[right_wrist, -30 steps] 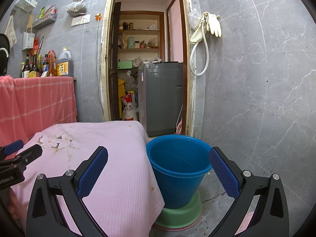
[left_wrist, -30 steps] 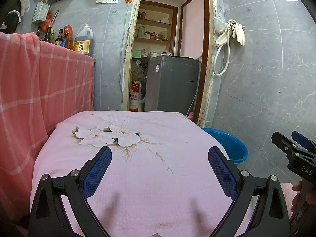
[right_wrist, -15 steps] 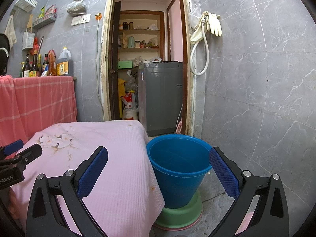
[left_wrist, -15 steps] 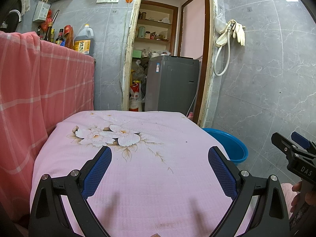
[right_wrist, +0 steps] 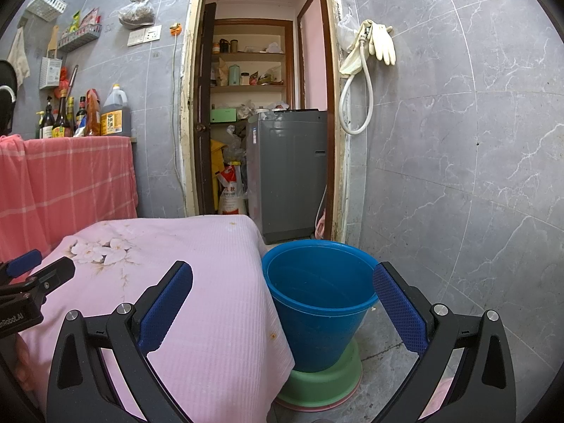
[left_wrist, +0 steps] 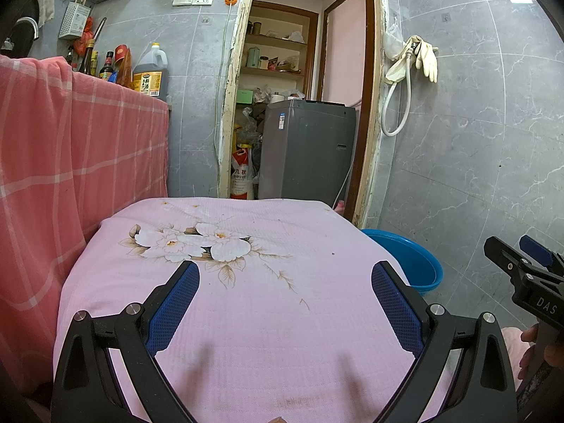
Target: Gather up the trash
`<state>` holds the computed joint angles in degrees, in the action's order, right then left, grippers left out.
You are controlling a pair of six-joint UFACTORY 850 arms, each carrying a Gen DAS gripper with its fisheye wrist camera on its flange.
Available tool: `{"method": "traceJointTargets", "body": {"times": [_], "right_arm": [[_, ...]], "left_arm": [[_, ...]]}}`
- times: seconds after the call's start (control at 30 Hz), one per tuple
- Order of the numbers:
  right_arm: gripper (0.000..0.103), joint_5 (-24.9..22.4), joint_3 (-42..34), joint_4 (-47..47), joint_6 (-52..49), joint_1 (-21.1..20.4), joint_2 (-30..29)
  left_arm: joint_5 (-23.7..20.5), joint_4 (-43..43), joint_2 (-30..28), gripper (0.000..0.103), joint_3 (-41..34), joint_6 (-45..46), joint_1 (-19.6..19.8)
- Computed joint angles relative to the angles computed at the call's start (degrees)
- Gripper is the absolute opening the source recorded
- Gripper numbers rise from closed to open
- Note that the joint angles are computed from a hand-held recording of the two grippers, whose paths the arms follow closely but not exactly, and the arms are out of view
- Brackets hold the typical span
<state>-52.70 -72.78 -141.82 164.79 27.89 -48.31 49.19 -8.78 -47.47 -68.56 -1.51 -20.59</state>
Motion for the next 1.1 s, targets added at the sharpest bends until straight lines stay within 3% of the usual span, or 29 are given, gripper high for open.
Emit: {"method": "traceJointTargets", "body": {"times": [1.1], "right_arm": [[0.103,0.08,-0.03,0.07,0.04,0.04,0.03]], "left_arm": [[0.02,-0.94,-0.05,0.096,-0.07,0.17,-0.52]]}}
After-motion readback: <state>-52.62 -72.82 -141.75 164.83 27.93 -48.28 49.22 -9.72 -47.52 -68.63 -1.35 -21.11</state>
